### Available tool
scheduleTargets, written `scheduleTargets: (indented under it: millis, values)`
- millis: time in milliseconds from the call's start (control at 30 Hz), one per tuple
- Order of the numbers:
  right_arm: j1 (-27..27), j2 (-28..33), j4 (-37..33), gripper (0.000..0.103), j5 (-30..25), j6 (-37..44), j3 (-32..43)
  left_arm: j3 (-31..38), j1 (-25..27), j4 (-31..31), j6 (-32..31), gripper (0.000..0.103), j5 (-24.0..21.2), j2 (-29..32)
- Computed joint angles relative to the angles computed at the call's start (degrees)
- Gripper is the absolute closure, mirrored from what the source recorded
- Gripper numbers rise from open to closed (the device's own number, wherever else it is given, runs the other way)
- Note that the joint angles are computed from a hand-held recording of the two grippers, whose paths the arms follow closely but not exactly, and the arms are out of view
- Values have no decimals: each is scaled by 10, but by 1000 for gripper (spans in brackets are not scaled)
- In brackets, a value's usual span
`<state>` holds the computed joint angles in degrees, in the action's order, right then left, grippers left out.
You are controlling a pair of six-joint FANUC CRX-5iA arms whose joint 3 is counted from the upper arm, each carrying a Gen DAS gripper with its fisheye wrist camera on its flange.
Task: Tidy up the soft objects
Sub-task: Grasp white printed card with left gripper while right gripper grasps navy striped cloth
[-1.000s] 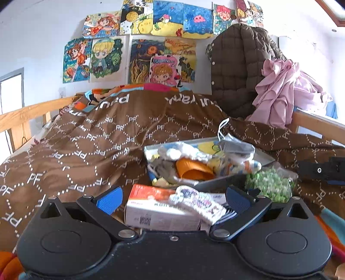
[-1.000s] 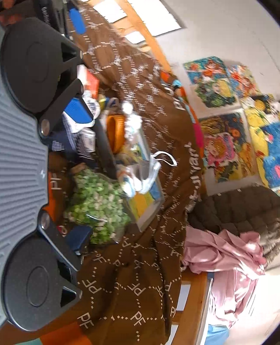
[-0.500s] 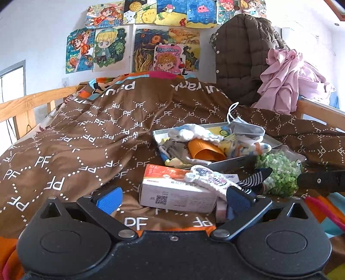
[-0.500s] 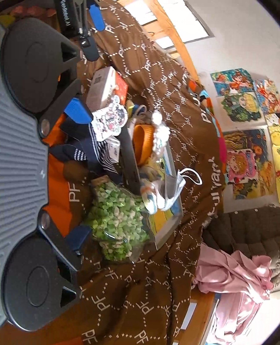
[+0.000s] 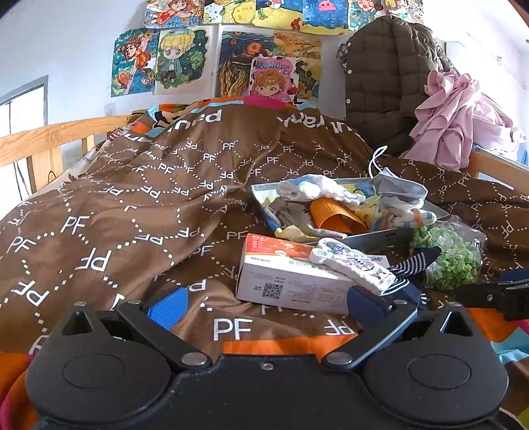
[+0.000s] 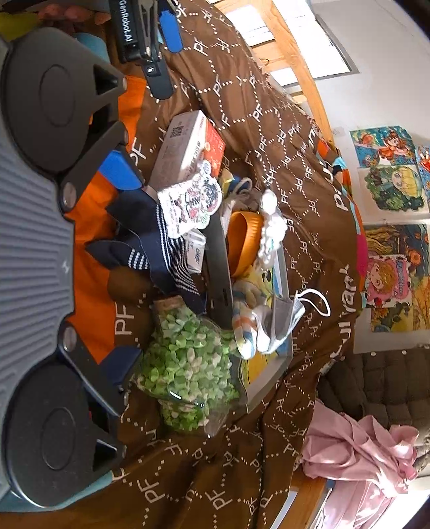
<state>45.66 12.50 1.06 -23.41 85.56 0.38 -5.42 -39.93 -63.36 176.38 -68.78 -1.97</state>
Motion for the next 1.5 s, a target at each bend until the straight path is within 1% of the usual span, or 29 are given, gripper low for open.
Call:
scheduleTargets:
  millis: [333,667,767,867,1100,1200,1333,1367,1467,1500]
  values:
    - [14,8,9,0,-6,29,2,-21,7,-1,9,1,15,-17]
    - [25,15,21,0,-4,48,-2,-38,20,6,6,1,47,-31]
    - [26,17,13,0,-6,58,1,-42,33,16,4,1,69,-36]
    - [27,15,16,0,7,58,-5,-48,47,22,9,1,101,-41]
    - [31,16,74,0,51,11,-31,-37,61,12,41,1,145,-24]
    - [32,20,141,0,76,-45,-52,-33,73,13,53,1,176,-16]
    - [23,27,309,0,128,-191,-99,-33,100,39,49,1,231,-13]
    - [18,29,358,0,141,-235,-111,-35,111,54,40,1,249,-14]
    - [9,36,425,0,157,-294,-123,-49,147,107,10,1,309,-22]
    - [1,37,473,0,168,-335,-133,-56,165,134,-5,1,336,-25]
